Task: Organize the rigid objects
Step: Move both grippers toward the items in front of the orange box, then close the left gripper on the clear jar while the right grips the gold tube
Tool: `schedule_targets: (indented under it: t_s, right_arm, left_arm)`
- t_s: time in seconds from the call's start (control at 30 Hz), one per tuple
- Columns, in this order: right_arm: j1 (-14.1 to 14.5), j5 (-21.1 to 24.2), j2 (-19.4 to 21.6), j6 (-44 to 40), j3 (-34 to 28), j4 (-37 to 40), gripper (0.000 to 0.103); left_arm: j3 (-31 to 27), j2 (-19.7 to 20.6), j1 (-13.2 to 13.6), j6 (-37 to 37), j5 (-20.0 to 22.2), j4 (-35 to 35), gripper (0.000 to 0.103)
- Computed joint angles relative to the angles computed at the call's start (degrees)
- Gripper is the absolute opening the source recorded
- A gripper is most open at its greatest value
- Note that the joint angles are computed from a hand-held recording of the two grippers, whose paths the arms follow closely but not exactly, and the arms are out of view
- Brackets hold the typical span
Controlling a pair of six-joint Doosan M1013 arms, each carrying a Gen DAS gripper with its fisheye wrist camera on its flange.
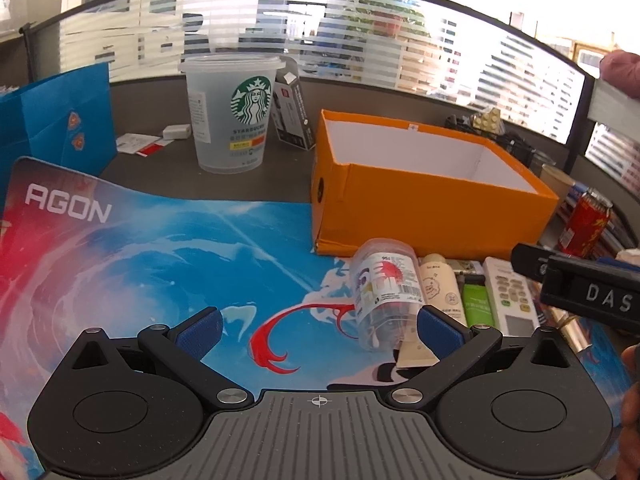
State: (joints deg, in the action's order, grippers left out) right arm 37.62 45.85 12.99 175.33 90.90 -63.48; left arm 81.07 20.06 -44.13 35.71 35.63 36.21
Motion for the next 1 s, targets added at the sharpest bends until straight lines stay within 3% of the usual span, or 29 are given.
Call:
schedule_targets:
  t_s: [0.4,0.63,0.73,0.83,0.93,1.0]
  right_arm:
    - [-0.3,1.1,0.3,-1.5,-0.5,1.3,0.103]
    - [-0.9,2.9,-0.6,-3.3,0.7,0.2,0.103]
    - [-1.7,4.5,-2.3,-3.3,2.8,-0.7,0.103]
    - [-3.2,2.5,-4.6,-2.3,5.8,2.5,0.103]
    - [-4.2,-1.5,-6.4,-4.3,8.5,6.8,0.103]
    - [-3.6,0.2,-6.1,-4.9,9.1,6.4,0.103]
  left_arm:
    - [-1.1,1.1,-0.4,0.3,1.8,1.9,0.103]
    - [-2.7,2.2,0.2,5.1,2.3,-0.6,0.103]
    - [-2.4,2.1,0.9,1.5,3.3,3.5,0.103]
    - [-1.8,1.7,2.0,-0.6,3.3,3.1,0.103]
    - [-0.9,1.3,2.3,6.5,1.0,-2.6,0.103]
    - [-0.7,1.7,1.4,10.4,0.7,-2.9,0.103]
